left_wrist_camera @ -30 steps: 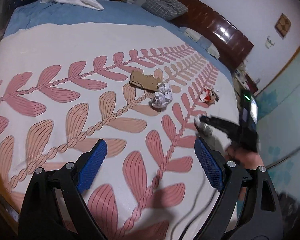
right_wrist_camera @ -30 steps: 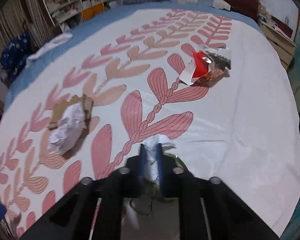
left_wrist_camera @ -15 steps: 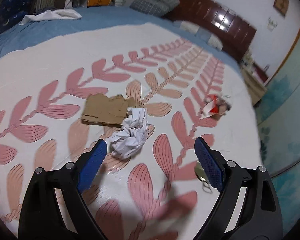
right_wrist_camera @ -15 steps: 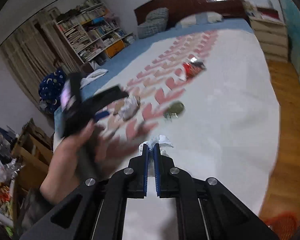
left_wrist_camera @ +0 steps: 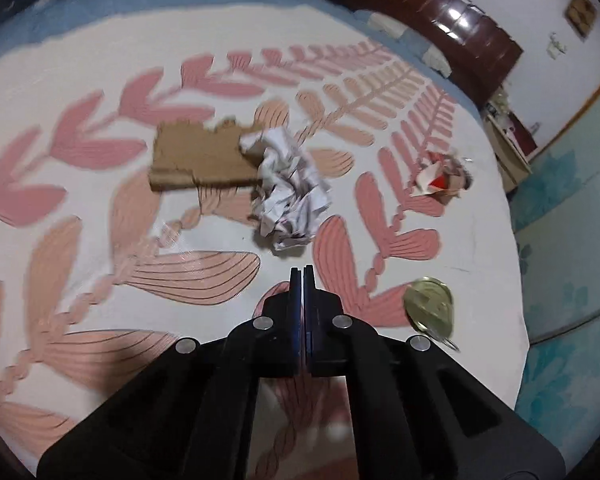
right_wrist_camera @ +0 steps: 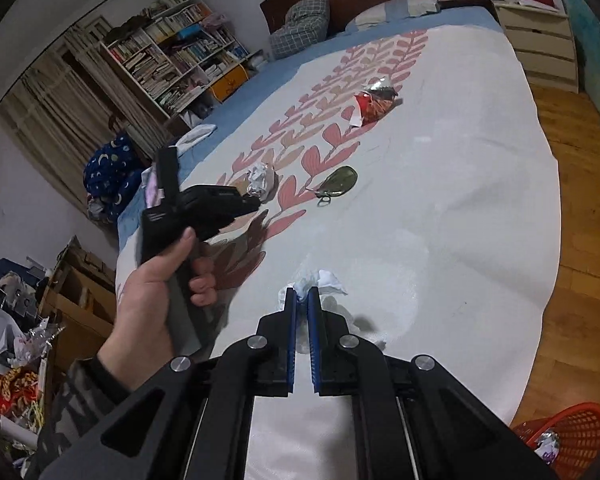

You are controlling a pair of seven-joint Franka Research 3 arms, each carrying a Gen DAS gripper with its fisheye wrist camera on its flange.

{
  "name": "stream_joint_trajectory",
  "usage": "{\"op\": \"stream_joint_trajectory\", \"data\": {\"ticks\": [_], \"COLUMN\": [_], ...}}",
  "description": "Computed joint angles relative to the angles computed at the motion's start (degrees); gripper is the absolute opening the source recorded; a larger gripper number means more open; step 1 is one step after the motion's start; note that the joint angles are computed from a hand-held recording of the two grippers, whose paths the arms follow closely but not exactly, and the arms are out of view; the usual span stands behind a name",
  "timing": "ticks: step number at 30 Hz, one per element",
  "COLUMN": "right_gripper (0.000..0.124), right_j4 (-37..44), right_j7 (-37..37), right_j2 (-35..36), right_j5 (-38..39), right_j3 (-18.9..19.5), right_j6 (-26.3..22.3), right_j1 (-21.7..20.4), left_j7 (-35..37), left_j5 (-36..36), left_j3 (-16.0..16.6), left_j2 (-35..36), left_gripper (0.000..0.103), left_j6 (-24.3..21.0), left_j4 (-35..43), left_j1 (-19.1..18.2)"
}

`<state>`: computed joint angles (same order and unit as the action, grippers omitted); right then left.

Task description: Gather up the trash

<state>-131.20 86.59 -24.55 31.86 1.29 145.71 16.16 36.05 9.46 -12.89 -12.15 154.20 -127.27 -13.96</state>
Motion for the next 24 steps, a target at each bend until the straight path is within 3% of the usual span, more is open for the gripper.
{"op": "stream_joint_trajectory", "data": {"ticks": [8, 18, 24], "right_gripper": [0.007, 0.007, 0.007], "right_j4": [-2.5, -4.9, -7.8], "right_j7": [1.0, 3.3, 6.8], "right_j2": [-3.8, -8.7, -20.3], "right_j5": [0.9, -1.2, -7.7], "right_j3": [0.0, 0.4, 0.5], "right_j6": [1.6, 2.1, -5.2], "right_j1": [0.2, -0.6, -5.6], "left_j7": [-2.7, -2.6, -2.7], "left_j5": [2.2, 4.3, 7.3], "left_j3": [-1.6, -4.4, -9.2], "left_j2": [-8.7, -15.3, -19.2], "left_gripper": [0.001, 0.001, 0.001], "left_j6": [0.1, -4.1, -7.5], "left_j4": [-4.0, -2.7, 0.7], "left_j1": [-1.3, -3.9, -7.2]}}
